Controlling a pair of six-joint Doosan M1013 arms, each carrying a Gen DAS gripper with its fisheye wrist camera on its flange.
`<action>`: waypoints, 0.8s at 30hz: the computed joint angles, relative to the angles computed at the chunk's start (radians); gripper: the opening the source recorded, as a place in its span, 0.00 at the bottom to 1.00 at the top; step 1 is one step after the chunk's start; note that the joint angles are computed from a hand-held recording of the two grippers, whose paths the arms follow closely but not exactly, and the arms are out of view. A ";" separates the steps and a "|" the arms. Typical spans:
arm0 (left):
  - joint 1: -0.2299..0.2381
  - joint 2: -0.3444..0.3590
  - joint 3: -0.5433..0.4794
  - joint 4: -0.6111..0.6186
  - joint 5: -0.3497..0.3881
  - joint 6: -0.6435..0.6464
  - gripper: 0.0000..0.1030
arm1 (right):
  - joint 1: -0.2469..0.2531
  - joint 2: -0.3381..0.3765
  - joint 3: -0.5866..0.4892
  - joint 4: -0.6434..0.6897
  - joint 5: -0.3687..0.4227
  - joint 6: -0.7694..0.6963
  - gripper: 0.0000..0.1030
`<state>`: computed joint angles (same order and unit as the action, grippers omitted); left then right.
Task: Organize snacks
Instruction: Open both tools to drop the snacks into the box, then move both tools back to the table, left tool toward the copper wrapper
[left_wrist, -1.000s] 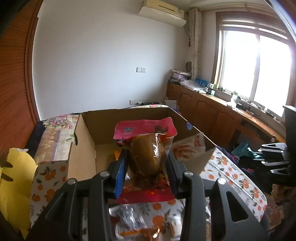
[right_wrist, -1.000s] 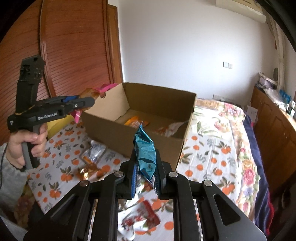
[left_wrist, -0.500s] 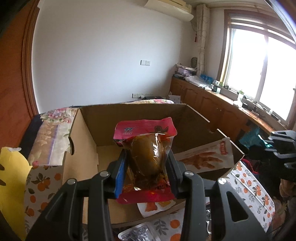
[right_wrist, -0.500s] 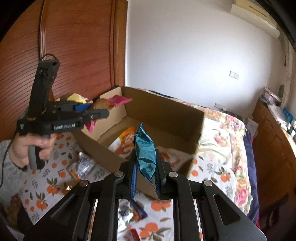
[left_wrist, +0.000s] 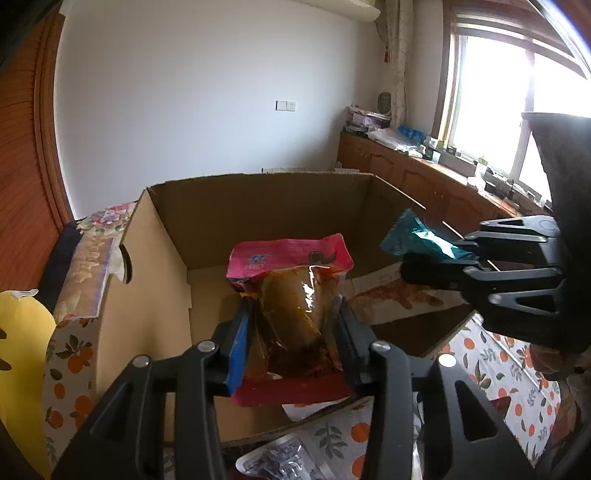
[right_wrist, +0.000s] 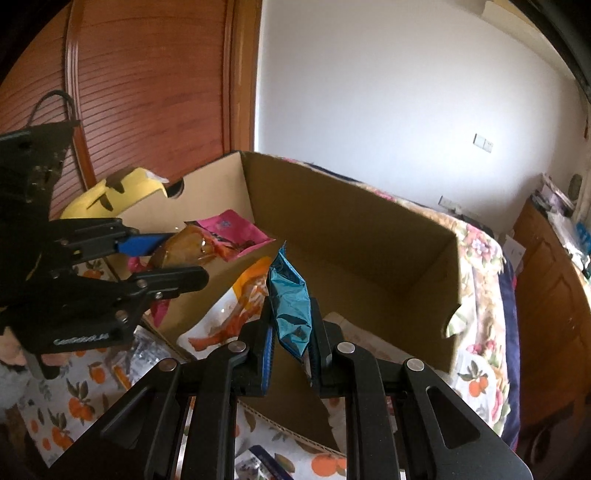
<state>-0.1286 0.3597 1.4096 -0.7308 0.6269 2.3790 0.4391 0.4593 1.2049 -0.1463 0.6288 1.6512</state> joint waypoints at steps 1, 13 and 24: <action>0.000 -0.001 0.002 -0.001 -0.003 -0.003 0.42 | -0.001 0.004 -0.002 0.001 0.004 0.003 0.13; -0.002 -0.035 0.031 -0.016 -0.039 0.036 0.53 | -0.010 0.004 0.012 0.006 -0.007 0.043 0.35; 0.011 -0.125 0.128 -0.059 -0.055 0.093 0.54 | 0.006 -0.118 0.154 -0.032 -0.121 0.143 0.41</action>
<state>-0.1172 0.2346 1.5373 -0.7899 0.5716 2.4721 0.4452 0.3410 1.3587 -0.1781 0.5073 1.7942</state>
